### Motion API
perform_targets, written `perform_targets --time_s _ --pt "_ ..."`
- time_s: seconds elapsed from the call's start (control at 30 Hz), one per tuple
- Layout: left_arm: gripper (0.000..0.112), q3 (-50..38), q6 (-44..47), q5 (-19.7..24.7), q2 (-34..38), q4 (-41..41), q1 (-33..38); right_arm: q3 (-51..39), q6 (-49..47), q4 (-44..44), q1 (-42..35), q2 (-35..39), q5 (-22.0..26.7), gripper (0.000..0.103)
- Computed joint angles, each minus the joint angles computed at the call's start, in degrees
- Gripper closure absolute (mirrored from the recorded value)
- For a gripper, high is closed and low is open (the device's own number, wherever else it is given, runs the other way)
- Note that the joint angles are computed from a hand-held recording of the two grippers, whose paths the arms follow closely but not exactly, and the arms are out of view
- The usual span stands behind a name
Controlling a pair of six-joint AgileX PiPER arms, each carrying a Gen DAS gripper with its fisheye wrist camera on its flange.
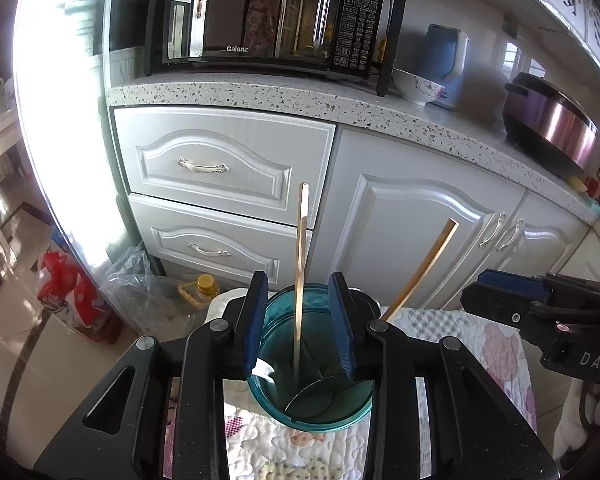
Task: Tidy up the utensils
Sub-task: 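Lift both chopsticks upright and insert them into the teal holder with both tools, then open both tools and move them back over the remaining utensils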
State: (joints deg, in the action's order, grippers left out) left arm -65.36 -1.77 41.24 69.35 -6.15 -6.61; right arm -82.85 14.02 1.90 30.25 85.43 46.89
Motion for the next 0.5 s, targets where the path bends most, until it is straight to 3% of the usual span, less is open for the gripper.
perform_targets --time_s 0.5 --pt "0.082 3.30 -14.07 2.70 -4.43 14.02 -9.35 7.18 9.48 -9.34 4.24 -5.05 -1.09 0.062"
